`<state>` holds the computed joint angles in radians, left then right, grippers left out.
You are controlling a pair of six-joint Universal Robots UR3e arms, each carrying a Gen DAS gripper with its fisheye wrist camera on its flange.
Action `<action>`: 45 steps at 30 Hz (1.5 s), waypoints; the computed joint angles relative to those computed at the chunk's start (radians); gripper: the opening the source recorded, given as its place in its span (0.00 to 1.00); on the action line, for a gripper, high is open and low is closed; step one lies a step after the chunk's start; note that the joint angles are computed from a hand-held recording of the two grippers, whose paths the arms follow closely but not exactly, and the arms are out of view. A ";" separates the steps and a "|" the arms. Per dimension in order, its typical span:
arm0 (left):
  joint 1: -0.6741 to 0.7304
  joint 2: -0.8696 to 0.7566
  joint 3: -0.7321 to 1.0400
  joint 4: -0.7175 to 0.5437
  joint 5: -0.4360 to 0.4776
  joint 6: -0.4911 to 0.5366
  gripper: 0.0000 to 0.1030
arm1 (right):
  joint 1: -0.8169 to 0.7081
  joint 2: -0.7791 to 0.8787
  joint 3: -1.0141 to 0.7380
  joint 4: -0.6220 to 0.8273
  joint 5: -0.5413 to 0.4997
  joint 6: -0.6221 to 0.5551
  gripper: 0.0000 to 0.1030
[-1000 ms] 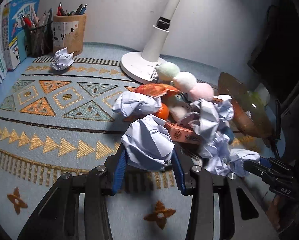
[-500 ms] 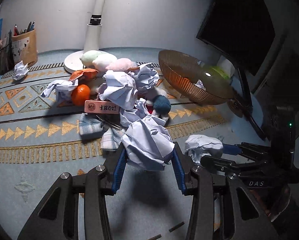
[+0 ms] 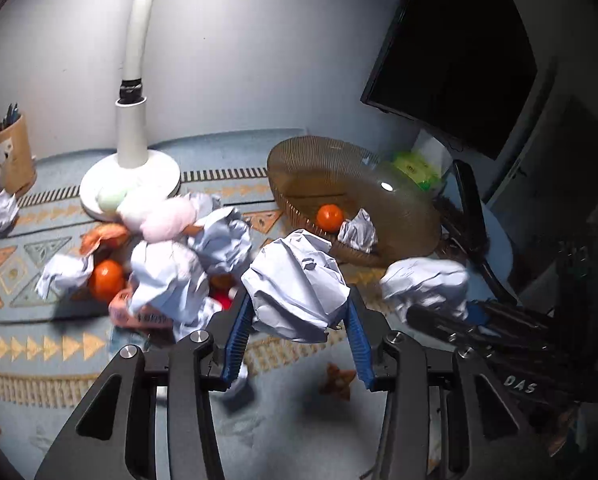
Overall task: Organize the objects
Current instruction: 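Move both paper balls over the glass bowl and release them, then grasp a grid-lined paper ball with the left tool while the right tool grasps a paper ball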
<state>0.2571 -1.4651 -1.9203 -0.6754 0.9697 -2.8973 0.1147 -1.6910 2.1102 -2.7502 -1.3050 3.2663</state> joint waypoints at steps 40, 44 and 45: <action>0.503 0.322 -0.456 0.108 0.005 0.127 0.93 | 0.232 0.317 -0.172 -0.165 -0.092 0.113 0.47; 0.461 0.208 -0.518 0.297 0.050 0.134 0.93 | 0.289 0.421 -0.214 -0.206 -0.136 0.082 0.47; 0.463 0.194 -0.523 0.315 0.040 0.143 0.93 | 0.282 0.433 -0.221 -0.200 -0.120 0.090 0.47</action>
<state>0.7205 -1.2706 -2.4436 -0.3605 1.0099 -2.7544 0.3963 -1.2577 1.8888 -2.9504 -1.4252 3.3561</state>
